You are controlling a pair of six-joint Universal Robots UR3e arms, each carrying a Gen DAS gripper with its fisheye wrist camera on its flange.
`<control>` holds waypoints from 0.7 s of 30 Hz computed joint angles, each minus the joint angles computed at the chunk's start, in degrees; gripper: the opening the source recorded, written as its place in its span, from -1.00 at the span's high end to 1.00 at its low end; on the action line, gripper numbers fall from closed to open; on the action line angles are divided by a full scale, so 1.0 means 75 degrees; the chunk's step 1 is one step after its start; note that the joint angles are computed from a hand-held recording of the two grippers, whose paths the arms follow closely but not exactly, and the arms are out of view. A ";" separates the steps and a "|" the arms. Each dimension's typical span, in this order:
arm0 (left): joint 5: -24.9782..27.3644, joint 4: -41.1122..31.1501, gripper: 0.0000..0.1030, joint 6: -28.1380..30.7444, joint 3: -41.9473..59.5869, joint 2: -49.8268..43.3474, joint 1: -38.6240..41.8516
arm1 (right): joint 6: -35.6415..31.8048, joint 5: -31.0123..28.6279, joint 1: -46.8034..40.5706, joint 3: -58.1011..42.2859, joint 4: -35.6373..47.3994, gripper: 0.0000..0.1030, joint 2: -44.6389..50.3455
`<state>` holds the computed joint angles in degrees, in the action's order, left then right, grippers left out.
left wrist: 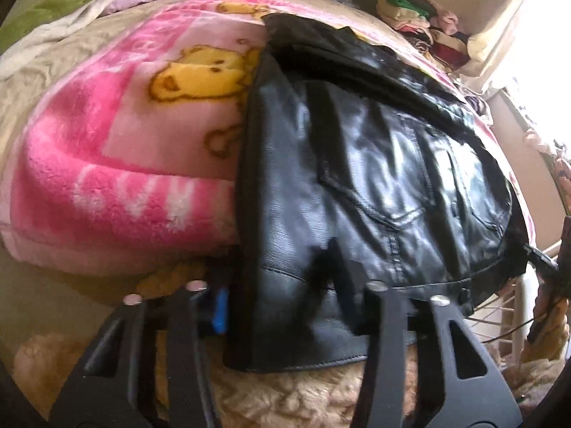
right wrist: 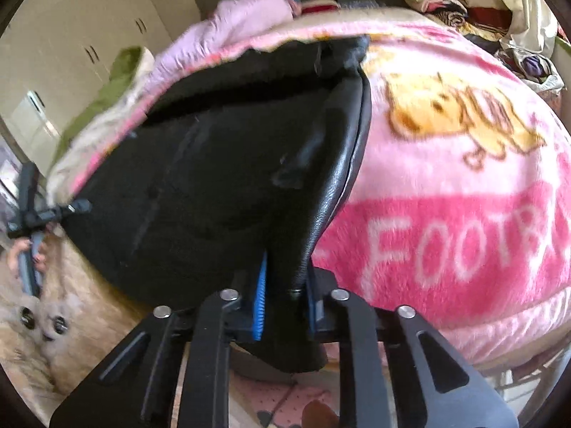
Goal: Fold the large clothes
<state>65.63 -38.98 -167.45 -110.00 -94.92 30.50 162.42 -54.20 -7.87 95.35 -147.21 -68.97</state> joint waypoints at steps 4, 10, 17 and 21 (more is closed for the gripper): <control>-0.0516 -0.0344 0.87 0.0109 0.0179 0.0284 0.0151 | 0.0129 0.0812 -0.0366 -0.0010 0.0056 0.77 -0.0266; -0.0952 -0.0311 0.90 -0.0131 0.0937 0.0194 -0.0025 | 0.0931 0.1802 -0.0615 -0.0469 -0.0284 0.80 -0.0011; -0.1217 -0.0094 0.90 -0.0903 0.2173 -0.0416 0.0018 | 0.2394 0.2761 -0.1015 -0.1390 -0.0856 0.80 0.0602; -0.1355 -0.0033 0.89 -0.1452 0.3297 -0.0959 -0.0064 | 0.3469 0.3050 -0.1030 -0.2714 -0.0976 0.80 0.1350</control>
<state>55.46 -39.23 -178.33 -85.28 -102.11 30.02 188.44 -31.33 -15.60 75.00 -154.54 -58.84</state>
